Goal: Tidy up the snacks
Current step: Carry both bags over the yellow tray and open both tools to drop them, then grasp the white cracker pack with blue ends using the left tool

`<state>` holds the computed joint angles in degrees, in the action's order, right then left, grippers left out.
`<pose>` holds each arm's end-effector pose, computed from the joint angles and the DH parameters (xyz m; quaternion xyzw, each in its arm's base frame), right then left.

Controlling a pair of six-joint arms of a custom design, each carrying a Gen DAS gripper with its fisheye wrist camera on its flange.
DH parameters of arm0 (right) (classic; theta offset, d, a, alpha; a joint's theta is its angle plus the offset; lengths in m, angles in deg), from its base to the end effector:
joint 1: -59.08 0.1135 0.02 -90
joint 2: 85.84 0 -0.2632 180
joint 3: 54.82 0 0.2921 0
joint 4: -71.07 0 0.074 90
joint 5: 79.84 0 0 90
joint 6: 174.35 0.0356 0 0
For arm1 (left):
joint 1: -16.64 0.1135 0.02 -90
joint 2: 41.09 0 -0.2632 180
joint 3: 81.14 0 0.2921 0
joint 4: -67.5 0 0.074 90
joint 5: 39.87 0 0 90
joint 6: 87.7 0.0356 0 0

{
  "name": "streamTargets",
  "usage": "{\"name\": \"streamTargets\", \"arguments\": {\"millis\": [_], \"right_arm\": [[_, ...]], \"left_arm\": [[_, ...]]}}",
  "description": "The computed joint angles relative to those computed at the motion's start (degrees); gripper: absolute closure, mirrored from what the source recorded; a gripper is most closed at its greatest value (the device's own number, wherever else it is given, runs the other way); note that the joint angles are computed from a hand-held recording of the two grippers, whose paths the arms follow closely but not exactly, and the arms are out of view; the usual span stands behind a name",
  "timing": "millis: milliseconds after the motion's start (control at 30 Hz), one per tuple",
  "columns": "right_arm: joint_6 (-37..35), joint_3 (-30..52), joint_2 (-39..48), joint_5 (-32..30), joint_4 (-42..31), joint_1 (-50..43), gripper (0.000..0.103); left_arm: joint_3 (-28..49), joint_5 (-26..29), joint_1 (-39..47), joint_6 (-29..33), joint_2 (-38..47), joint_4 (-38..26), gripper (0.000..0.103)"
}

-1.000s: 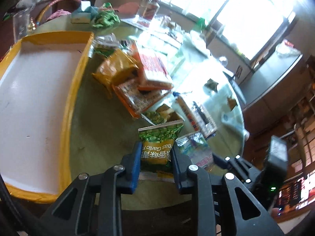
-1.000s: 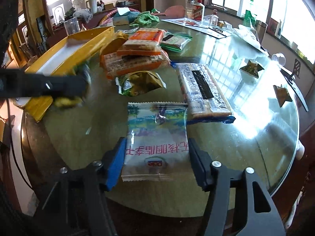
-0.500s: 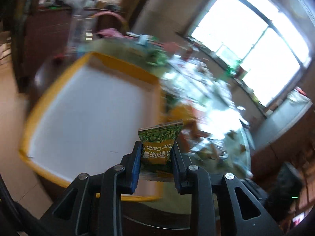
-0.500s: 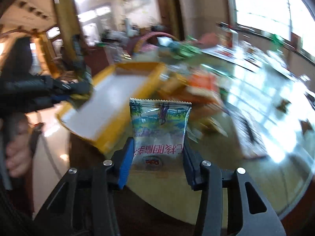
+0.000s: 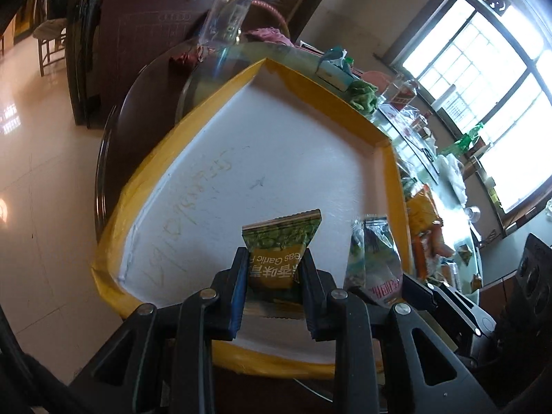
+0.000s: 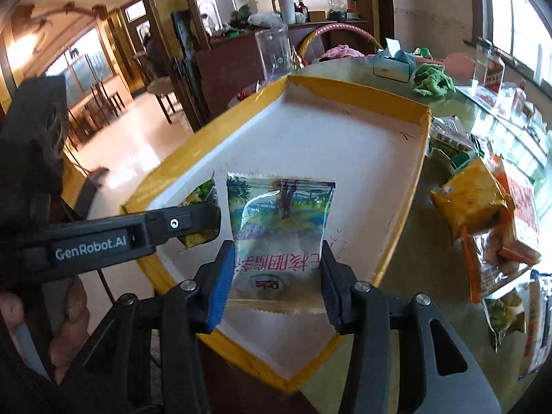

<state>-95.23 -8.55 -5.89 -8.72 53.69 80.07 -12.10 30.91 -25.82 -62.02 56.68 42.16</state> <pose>0.2618 0.1128 0.1269 -0.3079 0.8793 0.1830 0.3139 0.2845 -0.2444 0.1467 -0.2284 0.9111 -0.1494 0.3088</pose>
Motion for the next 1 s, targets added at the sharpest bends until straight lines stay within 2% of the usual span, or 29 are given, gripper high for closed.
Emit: {"name": "streamTargets", "arguments": {"millis": [167, 267, 367, 400, 433, 567, 633, 700, 800, 867, 933, 1000], "right_arm": [[1.0, 1.6, 3.2, 3.9, -0.7, 2.0, 0.049], [1.2, 1.3, 2.8, 2.4, 0.4, 1.7, 0.037], [1.5, -0.5, 0.7, 0.1, 2.0, 0.4, 0.026], [1.6, -1.7, -0.8, -1.3, 2.7, -0.5, 0.022], [1.7, -2.6, -2.2, -2.7, 2.9, -1.4, 0.022], [1.3, -6.2, -8.8, -11.5, 1.9, -7.8, 0.021], [-0.2, -8.1, -12.7, -17.9, -0.5, -13.6, 0.019], [-2.5, -9.3, -15.4, -21.4, -2.6, -17.8, 0.017], [-6.7, -10.6, -17.7, -25.0, -5.3, -24.1, 0.017], [-11.9, -9.4, -16.1, -29.1, -9.9, -29.4, 0.017], [-18.6, -6.4, -12.7, -32.4, -16.3, -34.6, 0.017], [-28.6, -1.8, -7.2, -36.9, -25.7, -40.4, 0.017]], "left_arm": [[1.0, -0.6, 0.1, 1.0, 0.6, -1.4, 0.074], [1.4, -1.5, 0.0, 1.1, 1.2, -2.1, 0.067], [1.7, -4.0, -1.1, 1.1, 0.7, -2.8, 0.044], [1.3, -5.2, -1.8, 1.1, 0.2, -2.2, 0.031], [1.0, -6.8, -2.8, 1.3, -0.3, -1.5, 0.026], [2.6, -11.8, -5.3, 0.2, -0.2, -2.9, 0.026], [3.9, -17.0, -8.1, -1.1, -0.2, -3.8, 0.024], [6.5, -19.8, -10.2, -0.2, 1.1, -4.9, 0.023], [10.8, -20.7, -11.8, 0.0, 3.5, -6.4, 0.023], [13.1, -21.2, -12.9, -0.4, 5.0, -5.8, 0.023], [14.3, -19.5, -13.3, 1.4, 6.6, -1.8, 0.021], [17.0, -17.0, -13.3, 2.4, 8.8, -1.8, 0.021]]}}
